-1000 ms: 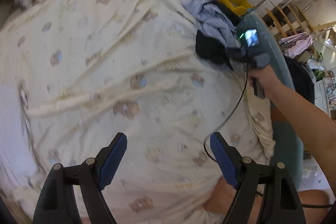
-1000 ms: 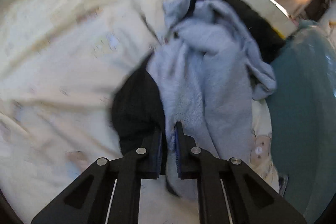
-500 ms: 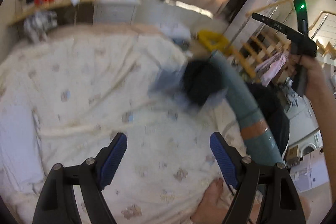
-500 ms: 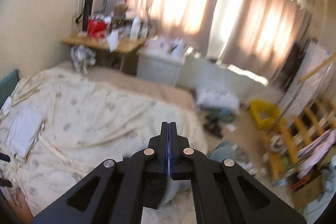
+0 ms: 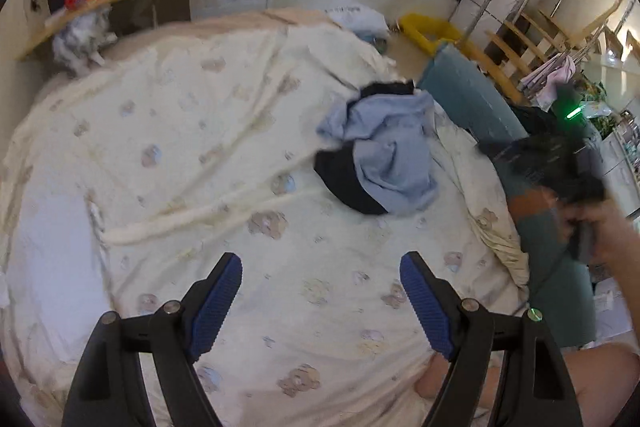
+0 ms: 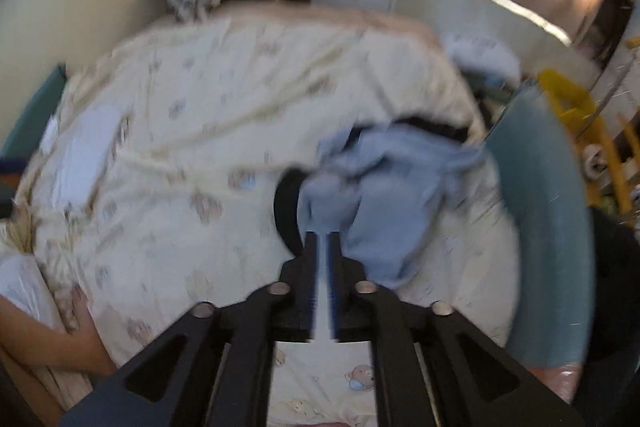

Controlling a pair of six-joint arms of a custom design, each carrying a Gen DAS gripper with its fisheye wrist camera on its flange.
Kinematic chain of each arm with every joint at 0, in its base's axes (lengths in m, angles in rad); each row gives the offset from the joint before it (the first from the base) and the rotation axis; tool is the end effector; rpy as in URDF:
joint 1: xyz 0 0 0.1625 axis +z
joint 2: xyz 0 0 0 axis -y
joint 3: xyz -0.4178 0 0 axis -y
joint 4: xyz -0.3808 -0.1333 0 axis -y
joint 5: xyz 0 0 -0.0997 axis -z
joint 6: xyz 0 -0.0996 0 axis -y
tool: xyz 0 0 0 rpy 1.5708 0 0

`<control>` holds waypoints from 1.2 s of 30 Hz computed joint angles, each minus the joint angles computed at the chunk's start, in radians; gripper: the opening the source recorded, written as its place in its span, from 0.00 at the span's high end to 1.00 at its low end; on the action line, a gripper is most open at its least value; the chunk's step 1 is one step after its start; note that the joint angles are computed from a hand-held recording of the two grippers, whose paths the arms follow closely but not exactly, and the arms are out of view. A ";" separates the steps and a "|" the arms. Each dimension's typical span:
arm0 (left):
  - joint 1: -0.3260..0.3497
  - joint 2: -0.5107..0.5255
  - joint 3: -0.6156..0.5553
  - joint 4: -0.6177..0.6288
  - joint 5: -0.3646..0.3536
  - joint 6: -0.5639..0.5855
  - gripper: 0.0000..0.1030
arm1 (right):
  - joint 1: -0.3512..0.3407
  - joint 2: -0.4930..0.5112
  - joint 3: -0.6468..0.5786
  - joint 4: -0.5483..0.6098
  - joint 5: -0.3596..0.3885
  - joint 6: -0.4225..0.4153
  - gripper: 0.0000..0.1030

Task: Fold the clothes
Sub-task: 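Move both open grippers toward the pile of grey and black clothes, then grasp the grey cat-print T-shirt with the right gripper and lift it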

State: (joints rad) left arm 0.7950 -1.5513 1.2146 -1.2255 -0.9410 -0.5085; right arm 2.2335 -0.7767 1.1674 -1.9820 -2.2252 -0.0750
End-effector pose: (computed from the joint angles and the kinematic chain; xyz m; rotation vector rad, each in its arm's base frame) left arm -0.1897 -0.4675 0.6247 0.3485 2.5646 -0.4960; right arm 0.5196 -0.5476 0.2334 0.8959 -2.3420 0.2711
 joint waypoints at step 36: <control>0.021 0.028 -0.028 -0.064 0.008 0.052 0.20 | 0.074 0.013 0.082 -0.187 -0.076 -0.306 0.97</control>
